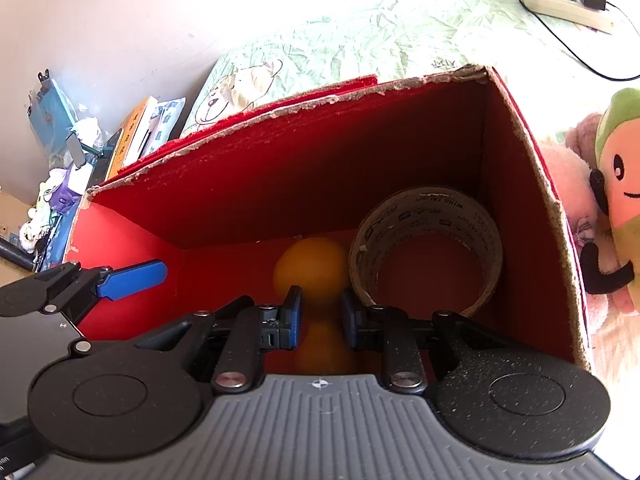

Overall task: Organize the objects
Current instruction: 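Open the right tool and release the gourd toy on the box floor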

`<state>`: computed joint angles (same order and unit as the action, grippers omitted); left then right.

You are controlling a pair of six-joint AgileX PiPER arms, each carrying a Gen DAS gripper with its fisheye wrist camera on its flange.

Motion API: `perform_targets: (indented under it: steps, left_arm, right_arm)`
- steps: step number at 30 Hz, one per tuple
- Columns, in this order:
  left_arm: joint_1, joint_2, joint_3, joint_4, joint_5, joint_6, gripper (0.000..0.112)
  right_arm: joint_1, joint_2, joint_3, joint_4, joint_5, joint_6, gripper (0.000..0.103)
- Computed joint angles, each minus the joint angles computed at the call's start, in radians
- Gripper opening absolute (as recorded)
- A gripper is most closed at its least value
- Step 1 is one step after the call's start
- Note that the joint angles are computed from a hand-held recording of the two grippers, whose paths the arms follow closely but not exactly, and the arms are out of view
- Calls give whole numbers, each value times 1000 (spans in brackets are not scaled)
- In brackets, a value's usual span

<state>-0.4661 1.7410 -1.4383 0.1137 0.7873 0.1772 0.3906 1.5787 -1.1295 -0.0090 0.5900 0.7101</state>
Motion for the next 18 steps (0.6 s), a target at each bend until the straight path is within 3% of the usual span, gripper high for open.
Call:
perform_targets:
  steps: [18]
  left_arm:
    - [-20, -22, 37, 65, -34, -57, 76]
  right_arm:
    - [27, 1, -4, -89, 6, 66, 24]
